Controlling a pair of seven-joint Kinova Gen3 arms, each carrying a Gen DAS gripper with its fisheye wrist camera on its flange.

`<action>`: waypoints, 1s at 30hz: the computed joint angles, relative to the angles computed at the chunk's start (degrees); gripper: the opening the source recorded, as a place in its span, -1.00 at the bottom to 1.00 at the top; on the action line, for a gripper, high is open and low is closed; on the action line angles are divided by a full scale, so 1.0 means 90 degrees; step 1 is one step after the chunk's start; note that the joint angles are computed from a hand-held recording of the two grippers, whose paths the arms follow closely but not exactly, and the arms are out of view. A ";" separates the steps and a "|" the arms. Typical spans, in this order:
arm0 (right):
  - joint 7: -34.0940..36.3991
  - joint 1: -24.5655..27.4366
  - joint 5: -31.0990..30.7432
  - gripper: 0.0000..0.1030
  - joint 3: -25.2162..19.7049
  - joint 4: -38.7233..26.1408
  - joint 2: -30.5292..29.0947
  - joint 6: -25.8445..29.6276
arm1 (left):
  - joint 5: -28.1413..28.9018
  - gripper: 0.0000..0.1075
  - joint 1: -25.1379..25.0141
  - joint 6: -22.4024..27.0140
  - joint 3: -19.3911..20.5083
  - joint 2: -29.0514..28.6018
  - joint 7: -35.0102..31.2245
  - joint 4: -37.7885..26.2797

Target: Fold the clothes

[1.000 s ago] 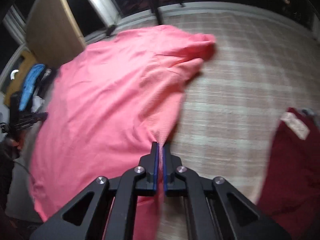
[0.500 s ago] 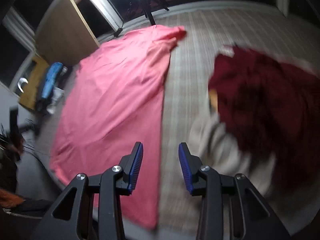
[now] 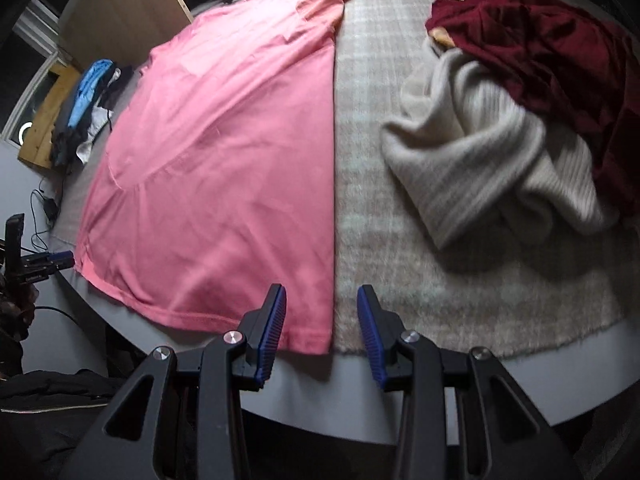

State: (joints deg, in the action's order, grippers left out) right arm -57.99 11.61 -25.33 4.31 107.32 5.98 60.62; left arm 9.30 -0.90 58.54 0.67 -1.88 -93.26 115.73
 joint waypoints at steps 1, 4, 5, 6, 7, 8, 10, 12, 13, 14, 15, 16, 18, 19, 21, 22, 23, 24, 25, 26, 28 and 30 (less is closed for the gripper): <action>0.0033 0.0002 -0.0013 -0.29 -0.0004 0.0022 -0.0010 0.0003 | 0.0083 -0.63 -0.0018 0.0024 -0.0028 0.0046 -0.0087 0.0011; 0.0179 0.0006 -0.0144 -0.29 -0.0019 0.0073 -0.0006 -0.0010 | 0.0246 -0.93 -0.0077 0.0042 -0.0075 0.0091 -0.0339 0.0038; 0.0262 0.0002 -0.0198 -0.29 -0.0035 0.0088 0.0008 -0.0014 | 0.0285 -0.94 -0.0095 0.0067 -0.0087 0.0099 -0.0445 0.0025; 0.0348 -0.0015 -0.0228 -0.36 -0.0058 0.0101 0.0021 -0.0018 | 0.0230 -0.95 -0.0102 0.0095 -0.0082 0.0062 -0.0449 0.0004; 0.0410 -0.0046 -0.0198 -0.65 -0.0082 0.0123 0.0000 -0.0051 | 0.0167 -0.95 -0.0106 0.0125 -0.0077 0.0020 -0.0444 -0.0019; 0.0453 -0.0093 -0.0115 -0.89 -0.0103 0.0161 -0.0051 -0.0114 | 0.0104 -0.95 -0.0109 0.0155 -0.0074 -0.0021 -0.0440 -0.0043; 0.0490 -0.0187 0.0051 -0.95 -0.0123 0.0228 -0.0169 -0.0255 | -0.0016 -0.95 -0.0099 0.0206 -0.0053 -0.0042 -0.0392 -0.0079; 0.0323 -0.0235 0.0208 -0.95 -0.0072 0.0249 -0.0264 -0.0393 | -0.0129 -0.94 -0.0070 0.0243 -0.0018 0.0013 -0.0294 -0.0097; 0.0196 -0.0280 0.0331 -0.95 -0.0068 0.0205 -0.0245 -0.0377 | -0.0185 -0.94 -0.0053 0.0261 -0.0002 0.0040 -0.0245 -0.0106; 0.0154 -0.0327 0.0420 -0.95 -0.0085 0.0149 -0.0219 -0.0328 | -0.0241 -0.94 -0.0036 0.0281 0.0014 0.0068 -0.0196 -0.0115; 0.0114 -0.0373 0.0508 -0.95 -0.0103 0.0092 -0.0194 -0.0279 | -0.0347 -0.91 0.0003 0.0327 0.0064 0.0141 -0.0105 -0.0149; 0.0039 -0.0392 0.0548 -0.92 -0.0099 0.0013 -0.0205 -0.0215 | -0.0350 -0.88 0.0000 0.0378 0.0038 0.0118 -0.0098 -0.0203; -0.0173 -0.0411 0.0546 -0.73 -0.0026 -0.0187 -0.0285 -0.0067 | -0.0308 -0.78 -0.0046 0.0474 -0.0020 0.0057 -0.0138 -0.0309; -0.0187 -0.0329 0.0439 -0.57 -0.0006 -0.0318 -0.0322 0.0020 | -0.0293 -0.73 -0.0112 0.0539 -0.0090 -0.0043 -0.0201 -0.0402; -0.0063 -0.0137 0.0017 -0.50 0.0141 -0.0634 -0.0373 0.0220 | -0.0379 -0.67 -0.0254 0.0646 -0.0213 -0.0203 -0.0253 -0.0671; -0.0015 -0.0062 -0.0164 -0.50 0.0191 -0.0799 -0.0376 0.0298 | -0.0398 -0.66 -0.0349 0.0664 -0.0294 -0.0228 -0.0308 -0.0855; 0.0051 -0.0010 -0.0338 -0.50 0.0216 -0.0986 -0.0360 0.0352 | -0.0408 -0.66 -0.0447 0.0670 -0.0371 -0.0239 -0.0364 -0.1048; 0.0128 0.0039 -0.0530 -0.50 0.0230 -0.1190 -0.0336 0.0398 | -0.0354 -0.66 -0.0537 0.0633 -0.0443 -0.0223 -0.0441 -0.1195; 0.0200 0.0056 -0.0728 -0.50 0.0212 -0.1419 -0.0283 0.0414 | -0.0252 -0.66 -0.0662 0.0498 -0.0449 -0.0148 -0.0495 -0.1384; 0.0272 0.0049 -0.0932 -0.50 0.0167 -0.1674 -0.0201 0.0405 | -0.0166 -0.66 -0.0702 0.0378 -0.0548 -0.0052 -0.0653 -0.1530; 0.0286 -0.0045 -0.1069 -0.50 0.0017 -0.2054 -0.0045 0.0258 | 0.0044 -0.66 -0.0853 0.0109 -0.0596 0.0270 -0.0958 -0.1898; 0.0116 -0.0421 -0.0827 -0.50 -0.0283 -0.2564 0.0194 -0.0098 | 0.0347 -0.66 -0.1008 -0.0197 -0.0601 0.0542 -0.1337 -0.2031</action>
